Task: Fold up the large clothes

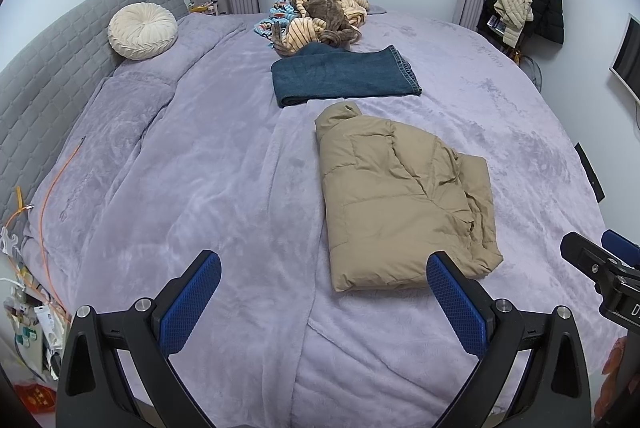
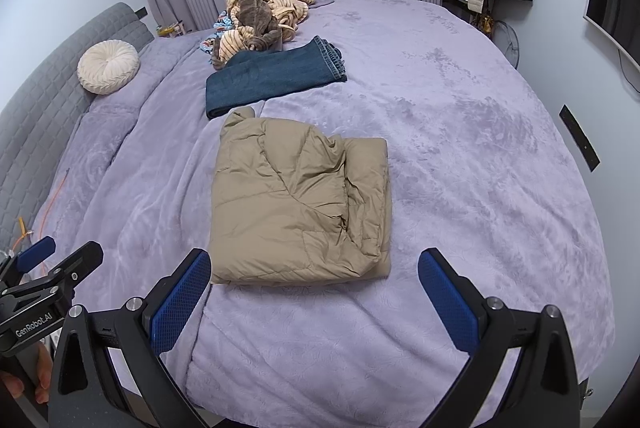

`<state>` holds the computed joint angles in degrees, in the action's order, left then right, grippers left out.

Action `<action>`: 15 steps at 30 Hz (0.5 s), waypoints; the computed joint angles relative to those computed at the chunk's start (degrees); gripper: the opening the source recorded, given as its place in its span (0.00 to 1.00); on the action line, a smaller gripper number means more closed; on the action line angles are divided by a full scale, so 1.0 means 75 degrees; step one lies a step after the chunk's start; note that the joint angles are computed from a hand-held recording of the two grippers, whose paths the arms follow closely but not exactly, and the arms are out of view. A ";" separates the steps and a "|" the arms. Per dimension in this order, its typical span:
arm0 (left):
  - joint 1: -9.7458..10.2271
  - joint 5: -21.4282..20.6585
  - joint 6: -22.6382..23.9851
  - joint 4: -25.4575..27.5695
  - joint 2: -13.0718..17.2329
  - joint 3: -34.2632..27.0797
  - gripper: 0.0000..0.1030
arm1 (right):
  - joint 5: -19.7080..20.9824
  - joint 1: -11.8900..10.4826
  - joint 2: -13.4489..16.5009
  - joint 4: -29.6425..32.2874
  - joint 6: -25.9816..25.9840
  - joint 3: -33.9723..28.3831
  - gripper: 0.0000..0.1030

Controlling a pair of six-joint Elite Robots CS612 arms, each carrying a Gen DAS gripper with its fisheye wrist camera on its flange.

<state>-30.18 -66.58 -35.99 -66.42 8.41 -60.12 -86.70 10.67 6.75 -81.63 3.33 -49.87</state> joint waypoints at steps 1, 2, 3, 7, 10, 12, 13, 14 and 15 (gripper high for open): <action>0.0001 -0.0002 -0.0001 0.0000 -0.0001 0.0001 1.00 | 0.0001 0.0000 -0.0005 0.0000 -0.0003 0.0011 1.00; 0.0003 -0.0008 0.0000 0.0000 -0.0002 0.0001 1.00 | 0.0000 -0.0001 -0.0008 0.0004 -0.0002 0.0016 1.00; 0.0006 -0.0013 -0.0001 0.0004 -0.0004 0.0001 1.00 | 0.0005 0.0005 -0.0014 0.0010 0.0001 0.0022 1.00; 0.0006 -0.0008 -0.0010 0.0023 0.0002 -0.0014 1.00 | -0.0017 0.0016 0.0014 0.0031 0.0021 -0.0030 1.00; 0.0007 -0.0008 -0.0022 0.0029 -0.0001 -0.0009 1.00 | -0.0016 0.0017 0.0009 0.0029 0.0026 -0.0021 1.00; 0.0011 -0.0012 -0.0011 0.0019 -0.0003 -0.0002 1.00 | -0.0024 0.0018 0.0006 0.0028 0.0023 -0.0013 1.00; 0.0013 -0.0015 -0.0006 0.0017 -0.0004 0.0001 1.00 | -0.0022 0.0019 0.0004 0.0029 0.0030 -0.0012 1.00; 0.0016 -0.0019 0.0007 0.0011 -0.0004 0.0003 1.00 | -0.0014 0.0018 0.0002 0.0029 0.0031 -0.0008 1.00; 0.0016 -0.0017 0.0007 0.0011 -0.0005 0.0005 1.00 | -0.0021 0.0019 -0.0002 0.0032 0.0027 0.0000 1.00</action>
<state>-30.05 -66.71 -35.94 -66.34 8.38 -60.08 -86.85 10.81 6.74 -81.39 3.54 -49.87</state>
